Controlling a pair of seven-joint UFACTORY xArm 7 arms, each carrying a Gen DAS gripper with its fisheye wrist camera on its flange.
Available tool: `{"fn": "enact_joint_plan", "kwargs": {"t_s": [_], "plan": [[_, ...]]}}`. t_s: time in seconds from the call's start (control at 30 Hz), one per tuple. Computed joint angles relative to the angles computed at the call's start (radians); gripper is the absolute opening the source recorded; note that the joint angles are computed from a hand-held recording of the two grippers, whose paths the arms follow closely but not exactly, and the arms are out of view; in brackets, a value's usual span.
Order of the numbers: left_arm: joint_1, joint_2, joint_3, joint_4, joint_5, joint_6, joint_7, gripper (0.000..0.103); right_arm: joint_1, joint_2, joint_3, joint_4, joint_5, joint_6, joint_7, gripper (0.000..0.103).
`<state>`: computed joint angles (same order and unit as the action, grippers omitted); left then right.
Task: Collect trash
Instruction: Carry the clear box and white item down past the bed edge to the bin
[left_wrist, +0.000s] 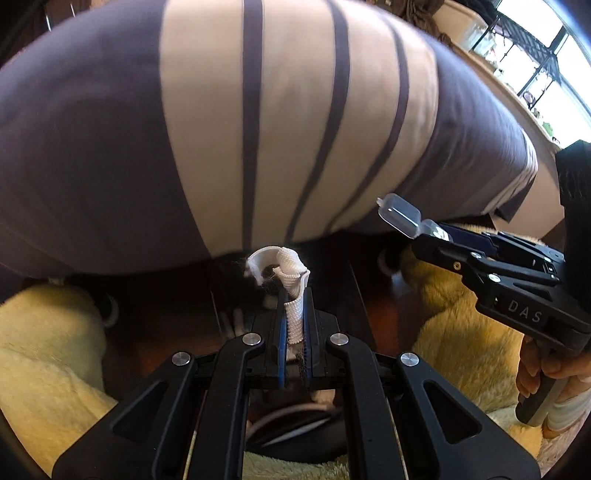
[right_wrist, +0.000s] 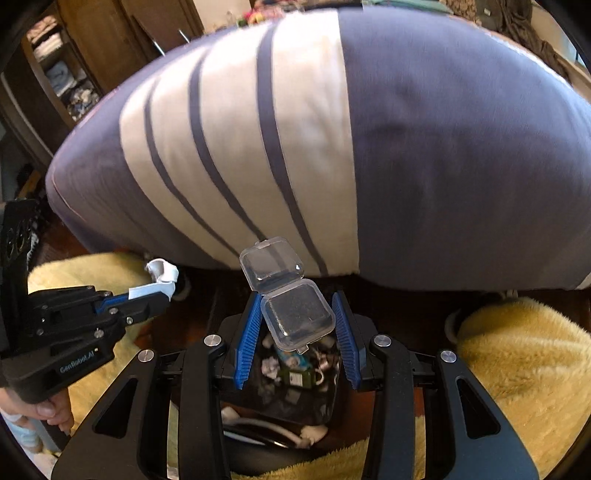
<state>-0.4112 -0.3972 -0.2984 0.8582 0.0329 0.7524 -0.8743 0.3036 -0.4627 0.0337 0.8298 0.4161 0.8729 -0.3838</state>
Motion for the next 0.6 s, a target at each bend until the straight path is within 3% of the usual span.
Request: {"fn": "enact_joint_plan", "kwargs": {"t_s": [0.27,0.6], "plan": [[-0.05,0.07,0.055,-0.054,-0.139,-0.056,0.093,0.006,-0.007,0.09,0.013,-0.004,-0.01,0.051,0.016,0.04],[-0.061,0.137,0.077,-0.056,-0.252,-0.047,0.188,0.006,-0.014,0.174,0.046,0.02,-0.038,0.054,0.045,0.04]]}}
